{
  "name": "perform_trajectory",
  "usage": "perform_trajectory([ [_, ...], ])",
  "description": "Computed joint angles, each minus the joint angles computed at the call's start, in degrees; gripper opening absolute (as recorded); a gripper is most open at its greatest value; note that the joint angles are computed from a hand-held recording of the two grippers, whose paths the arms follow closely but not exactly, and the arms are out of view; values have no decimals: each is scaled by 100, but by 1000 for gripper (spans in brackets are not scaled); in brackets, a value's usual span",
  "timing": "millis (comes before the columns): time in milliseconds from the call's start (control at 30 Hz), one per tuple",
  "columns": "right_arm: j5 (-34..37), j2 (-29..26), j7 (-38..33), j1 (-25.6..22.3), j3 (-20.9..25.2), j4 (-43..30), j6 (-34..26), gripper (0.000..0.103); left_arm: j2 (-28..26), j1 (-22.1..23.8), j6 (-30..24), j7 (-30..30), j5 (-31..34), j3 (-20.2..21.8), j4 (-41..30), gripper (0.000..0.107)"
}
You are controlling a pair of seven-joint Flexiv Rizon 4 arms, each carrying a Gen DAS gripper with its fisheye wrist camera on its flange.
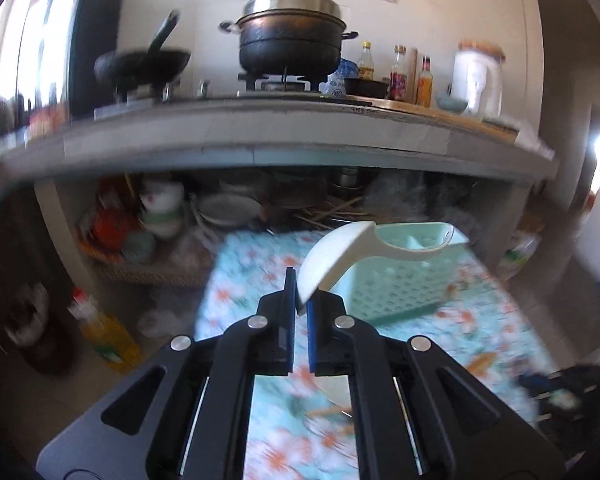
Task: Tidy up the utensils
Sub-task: 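Carry the ladle into the green holder with the left gripper while the right gripper grasps a metal spoon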
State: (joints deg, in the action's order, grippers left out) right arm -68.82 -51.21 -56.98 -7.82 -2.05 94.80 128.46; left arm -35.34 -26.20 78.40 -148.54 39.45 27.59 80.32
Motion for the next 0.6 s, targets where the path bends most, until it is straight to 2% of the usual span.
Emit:
perform_trajectory([
  [33, -138, -53, 207, -103, 51, -145, 64, 4, -56, 4, -303, 286, 20, -27, -257, 3],
  [100, -446, -169, 717, -231, 16, -479, 246, 4, -154, 291, -968, 1241, -147, -450, -783, 3],
  [267, -1211, -550, 2114, -281, -394, -1431, 708, 4, -715, 448, -2709, 3053, -79, -896, -2225, 3],
  [400, -1246, -685, 2467, -140, -723, -1722, 945, 4, -1326, 525, -3864, 4111, -32, -1054, -3314, 3],
  [500, -1133, -710, 2481, -27, -914, -1722, 1108, 4, -1684, 635, -4444, 4804, -178, -1222, -3925, 3],
  [600, -1059, -745, 2586, 73, -1118, -1762, 1273, 4, -1999, 741, -4875, 5224, -449, -1363, -4450, 5],
])
